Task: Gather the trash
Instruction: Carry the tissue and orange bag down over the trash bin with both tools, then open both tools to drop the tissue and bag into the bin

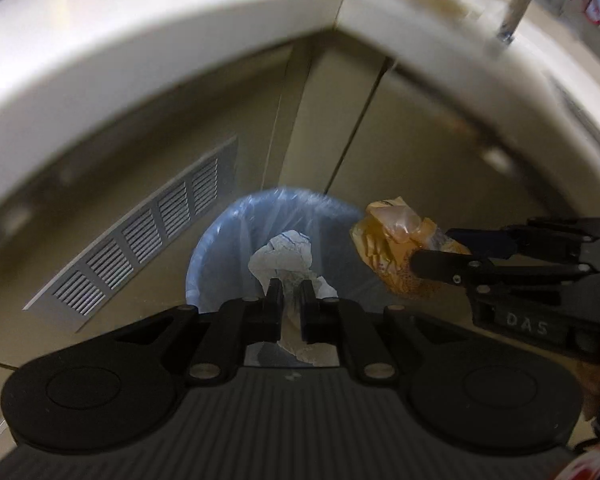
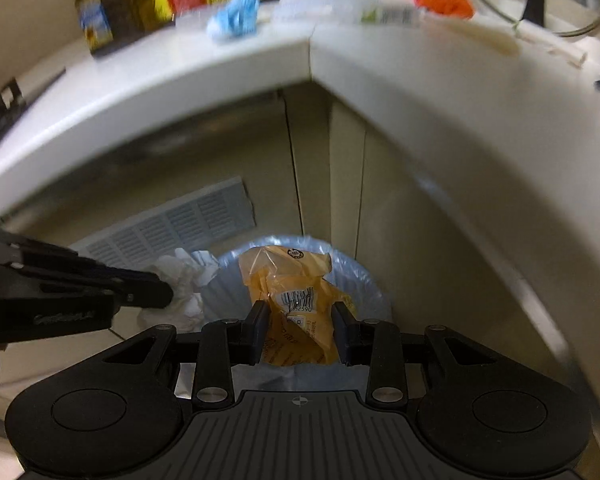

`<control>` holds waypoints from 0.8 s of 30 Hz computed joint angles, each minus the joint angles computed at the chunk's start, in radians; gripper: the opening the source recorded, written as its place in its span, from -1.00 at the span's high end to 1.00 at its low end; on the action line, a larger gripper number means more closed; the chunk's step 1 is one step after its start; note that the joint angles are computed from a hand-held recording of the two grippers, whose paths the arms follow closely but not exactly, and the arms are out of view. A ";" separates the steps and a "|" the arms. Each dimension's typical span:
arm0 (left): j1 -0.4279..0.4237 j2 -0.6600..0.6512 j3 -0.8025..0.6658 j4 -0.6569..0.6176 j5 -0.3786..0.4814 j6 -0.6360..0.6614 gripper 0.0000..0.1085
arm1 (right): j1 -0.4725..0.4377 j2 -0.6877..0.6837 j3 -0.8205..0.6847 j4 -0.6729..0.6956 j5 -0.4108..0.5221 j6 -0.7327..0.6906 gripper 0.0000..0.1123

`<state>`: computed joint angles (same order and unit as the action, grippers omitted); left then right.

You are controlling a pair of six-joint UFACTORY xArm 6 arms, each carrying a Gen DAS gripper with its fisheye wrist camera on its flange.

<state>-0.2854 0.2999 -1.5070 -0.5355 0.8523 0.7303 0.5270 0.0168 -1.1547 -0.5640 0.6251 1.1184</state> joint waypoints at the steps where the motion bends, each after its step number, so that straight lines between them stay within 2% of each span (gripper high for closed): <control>1: -0.005 0.016 -0.004 0.011 -0.011 -0.010 0.86 | -0.005 0.011 0.003 0.003 -0.009 -0.007 0.38; 7: -0.026 0.110 -0.063 0.084 -0.038 -0.106 0.86 | -0.038 0.061 0.024 0.036 -0.066 -0.076 0.38; 18: -0.034 0.151 -0.074 0.127 -0.061 -0.147 0.85 | -0.064 0.125 0.015 0.058 -0.124 -0.094 0.38; 19: -0.036 0.157 -0.080 0.125 -0.060 -0.148 0.81 | -0.065 0.127 0.016 0.060 -0.129 -0.092 0.37; 21: -0.036 0.161 -0.081 0.125 -0.069 -0.153 0.64 | -0.071 0.136 0.016 0.084 -0.148 -0.102 0.16; 22: -0.040 0.165 -0.079 0.130 -0.082 -0.161 0.46 | -0.072 0.136 0.018 0.089 -0.152 -0.100 0.12; 23: -0.040 0.165 -0.080 0.135 -0.083 -0.165 0.38 | -0.072 0.131 0.023 0.087 -0.153 -0.092 0.06; 24: -0.040 0.165 -0.081 0.137 -0.084 -0.168 0.38 | -0.071 0.130 0.022 0.080 -0.147 -0.082 0.01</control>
<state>-0.3255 0.4651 -1.5880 -0.3984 0.7686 0.5623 0.4557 0.1464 -1.1328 -0.4838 0.4783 1.0361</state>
